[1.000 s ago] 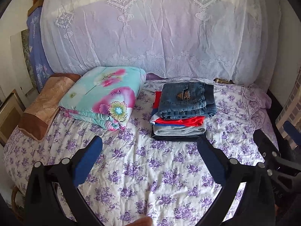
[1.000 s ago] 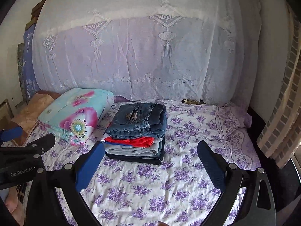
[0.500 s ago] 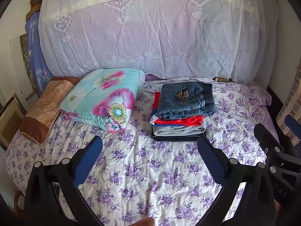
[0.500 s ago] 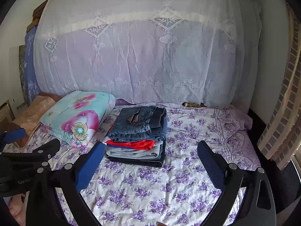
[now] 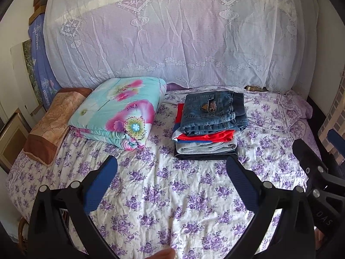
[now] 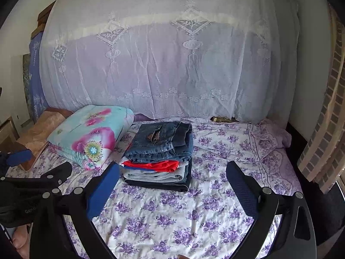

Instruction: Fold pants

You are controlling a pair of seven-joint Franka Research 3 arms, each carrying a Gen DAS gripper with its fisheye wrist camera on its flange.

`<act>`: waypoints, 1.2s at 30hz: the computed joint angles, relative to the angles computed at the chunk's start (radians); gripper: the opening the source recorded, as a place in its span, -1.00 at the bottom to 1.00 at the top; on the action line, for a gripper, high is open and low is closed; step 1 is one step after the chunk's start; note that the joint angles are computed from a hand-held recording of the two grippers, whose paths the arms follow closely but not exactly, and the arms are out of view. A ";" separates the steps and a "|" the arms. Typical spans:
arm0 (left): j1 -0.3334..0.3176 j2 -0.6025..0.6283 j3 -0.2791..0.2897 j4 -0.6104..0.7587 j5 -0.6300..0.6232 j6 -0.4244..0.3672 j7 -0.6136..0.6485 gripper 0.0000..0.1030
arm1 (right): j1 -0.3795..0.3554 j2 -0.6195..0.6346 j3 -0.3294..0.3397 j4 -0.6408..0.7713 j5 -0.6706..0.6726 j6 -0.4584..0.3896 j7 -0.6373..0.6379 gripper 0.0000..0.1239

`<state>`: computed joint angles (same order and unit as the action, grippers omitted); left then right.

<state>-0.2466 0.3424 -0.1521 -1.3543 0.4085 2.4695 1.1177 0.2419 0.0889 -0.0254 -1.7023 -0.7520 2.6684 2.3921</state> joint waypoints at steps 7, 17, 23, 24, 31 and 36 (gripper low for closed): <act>0.006 0.009 -0.006 0.007 -0.021 -0.012 0.025 0.90 | -0.002 -0.003 0.002 -0.015 0.028 0.007 -0.012 0.61; 0.002 0.031 -0.008 0.010 -0.043 -0.054 0.056 0.90 | 0.003 -0.001 0.002 -0.037 0.073 -0.006 -0.045 0.61; 0.000 0.037 -0.010 0.017 -0.045 -0.052 0.061 0.90 | -0.005 -0.002 0.002 -0.041 0.089 -0.001 -0.046 0.61; -0.001 0.038 -0.010 0.018 -0.046 -0.054 0.064 0.90 | -0.006 0.000 0.002 -0.039 0.094 -0.002 -0.049 0.61; -0.007 0.054 -0.010 0.038 -0.051 -0.074 0.066 0.90 | -0.003 0.011 -0.001 -0.032 0.113 -0.004 -0.067 0.61; -0.010 0.065 -0.006 0.051 -0.048 -0.077 0.066 0.90 | 0.001 0.013 -0.005 -0.031 0.111 -0.002 -0.063 0.61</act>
<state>-0.2565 0.4076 -0.1580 -1.3028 0.3610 2.3922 1.1837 0.2427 0.1015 -0.0304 -1.7338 -0.6413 2.6660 2.3286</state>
